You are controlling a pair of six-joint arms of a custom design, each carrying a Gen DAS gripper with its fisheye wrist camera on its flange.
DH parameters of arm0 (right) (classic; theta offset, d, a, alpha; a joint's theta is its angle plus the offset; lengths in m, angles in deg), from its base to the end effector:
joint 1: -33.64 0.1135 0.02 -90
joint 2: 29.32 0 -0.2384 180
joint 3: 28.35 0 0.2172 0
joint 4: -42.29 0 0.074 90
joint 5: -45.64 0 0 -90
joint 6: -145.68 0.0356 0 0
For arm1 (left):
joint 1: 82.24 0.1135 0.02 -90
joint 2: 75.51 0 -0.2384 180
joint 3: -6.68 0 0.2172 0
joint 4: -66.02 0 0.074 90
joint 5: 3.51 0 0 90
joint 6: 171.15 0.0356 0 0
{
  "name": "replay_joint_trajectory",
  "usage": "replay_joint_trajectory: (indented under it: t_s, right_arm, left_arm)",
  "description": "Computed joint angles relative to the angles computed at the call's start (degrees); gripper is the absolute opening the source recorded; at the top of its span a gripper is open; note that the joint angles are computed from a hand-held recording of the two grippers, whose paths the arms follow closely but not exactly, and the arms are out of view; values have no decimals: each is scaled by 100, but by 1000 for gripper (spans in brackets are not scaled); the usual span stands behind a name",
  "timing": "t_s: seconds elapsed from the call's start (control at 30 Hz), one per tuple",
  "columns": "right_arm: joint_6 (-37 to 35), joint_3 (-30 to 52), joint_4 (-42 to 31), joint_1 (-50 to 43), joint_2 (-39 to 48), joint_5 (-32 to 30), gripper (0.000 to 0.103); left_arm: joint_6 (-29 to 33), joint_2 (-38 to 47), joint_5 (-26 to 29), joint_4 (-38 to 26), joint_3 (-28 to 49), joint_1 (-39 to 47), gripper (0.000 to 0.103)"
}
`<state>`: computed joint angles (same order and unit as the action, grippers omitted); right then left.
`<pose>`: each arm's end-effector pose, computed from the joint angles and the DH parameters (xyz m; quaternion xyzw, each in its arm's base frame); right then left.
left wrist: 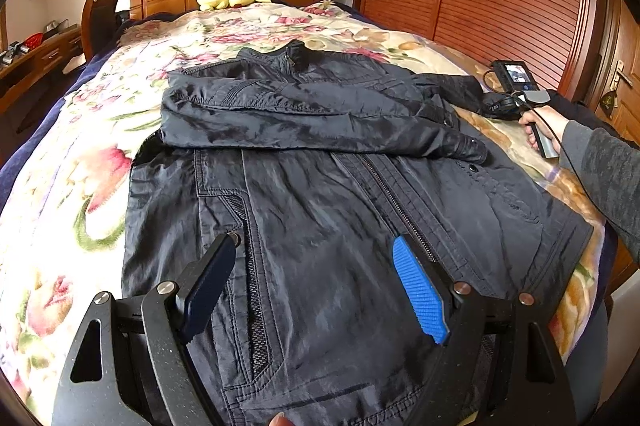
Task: Fold large clothes
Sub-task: 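Lift the sleeve with the right gripper, lay it across the jacket, release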
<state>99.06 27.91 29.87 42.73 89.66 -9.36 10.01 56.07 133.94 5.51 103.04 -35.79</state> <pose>0.2615 0.0212 0.0293 0.3159 0.8922 -0.2129 0.2424 0.2573 0.2326 0.0690 0.3292 0.8533 -0.1879 0.3581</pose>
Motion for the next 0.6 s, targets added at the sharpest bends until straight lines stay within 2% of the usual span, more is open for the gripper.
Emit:
replay_joint_trajectory:
  t_s: [0.07,0.13,0.17,0.27,0.4,0.47,0.6]
  right_arm:
    - [-53,128,-109,194,10,77,7]
    - [-394,-232,558,244,-220,-87,3]
    - [-445,-226,565,379,-306,-34,3]
    - [-389,19,143,807,-645,216,2]
    - [62,121,-851,1647,-1755,853,2]
    - [49,498,-1309,2004,-2047,1123,2]
    - [-64,1690,-2203,2879,-1953,1689,2]
  left_arm:
    - [4,8,10,-24,16,0,82]
    - [-6,1,13,-10,1,-11,82]
    - [-14,-10,14,-9,-9,-24,82]
    - [40,-16,38,-72,-1,-3,82]
    - [124,0,77,-216,85,45,82]
    - [136,41,89,-317,189,65,82]
    - [221,122,143,-623,419,114,82]
